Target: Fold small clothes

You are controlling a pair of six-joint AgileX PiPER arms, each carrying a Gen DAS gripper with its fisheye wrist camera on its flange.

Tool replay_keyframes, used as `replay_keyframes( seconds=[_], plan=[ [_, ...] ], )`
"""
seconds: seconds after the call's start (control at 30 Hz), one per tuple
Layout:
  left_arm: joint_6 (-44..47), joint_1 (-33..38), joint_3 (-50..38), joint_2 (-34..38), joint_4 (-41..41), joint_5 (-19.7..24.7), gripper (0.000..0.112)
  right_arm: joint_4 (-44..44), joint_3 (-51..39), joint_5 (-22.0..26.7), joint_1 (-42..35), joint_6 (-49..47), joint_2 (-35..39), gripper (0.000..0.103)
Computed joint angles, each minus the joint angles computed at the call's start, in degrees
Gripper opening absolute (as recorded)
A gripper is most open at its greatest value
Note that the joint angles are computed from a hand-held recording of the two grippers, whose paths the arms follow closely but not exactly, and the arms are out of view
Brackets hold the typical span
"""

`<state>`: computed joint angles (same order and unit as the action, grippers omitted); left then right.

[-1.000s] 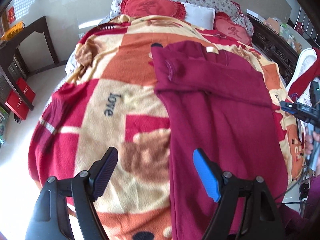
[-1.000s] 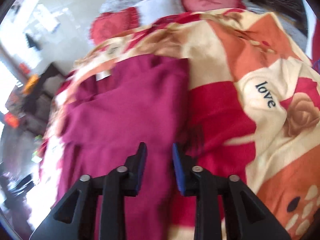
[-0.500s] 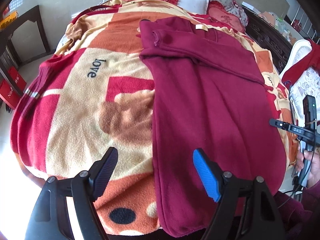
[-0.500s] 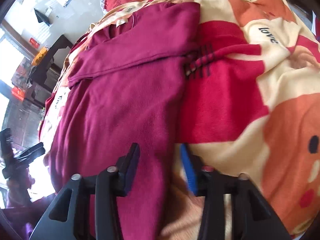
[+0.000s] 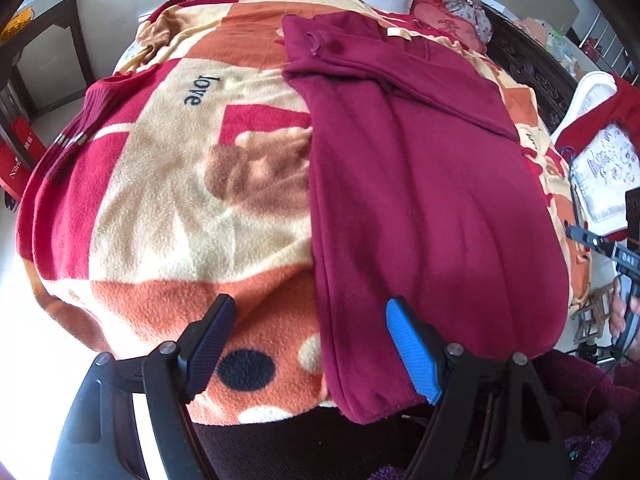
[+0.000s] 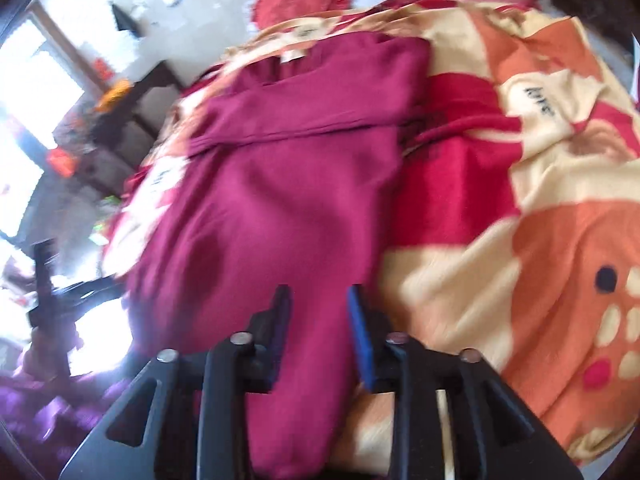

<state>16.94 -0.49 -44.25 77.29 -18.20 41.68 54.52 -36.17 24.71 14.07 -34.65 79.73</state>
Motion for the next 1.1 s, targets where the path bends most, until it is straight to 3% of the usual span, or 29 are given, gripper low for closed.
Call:
replay_keyframes(
  seconds=[0.13, 0.23, 0.47, 0.6, 0.73, 0.83, 1.1],
  plan=[
    [2.2, 0.1, 0.6, 1.0, -2.3, 1.5, 0.081, -3.2, 4.5, 3.9, 0.9, 3.2, -4.4, 0.014],
    [3.3, -0.3, 1.5, 0.9, -3.4, 2.1, 0.081, -5.9, 8.3, 3.3, 2.6, 7.5, -6.2, 0.014],
    [6.0, 2.2, 3.0, 1.7, -7.0, 3.7, 0.081, 14.1, 14.7, 3.9, 0.6, -10.1, -2.3, 0.020],
    [6.3, 2.7, 3.1, 1.3, -7.4, 4.2, 0.081, 24.6, 14.8, 6.8, 0.1, -20.3, 3.1, 0.021],
    [6.1, 2.0, 2.9, 1.1, -7.0, 4.9, 0.078, 25.5, 12.4, 4.4, 5.6, -19.8, 5.6, 0.020],
    [5.4, 1.1, 2.4, -0.1, -6.0, 5.2, 0.075, 23.1, 11.9, 3.5, 6.8, -17.8, 4.9, 0.011],
    [5.4, -0.4, 1.7, 3.3, -6.9, 3.8, 0.075, 19.8, 11.5, 4.8, 5.7, -15.6, 4.4, 0.012]
  ],
)
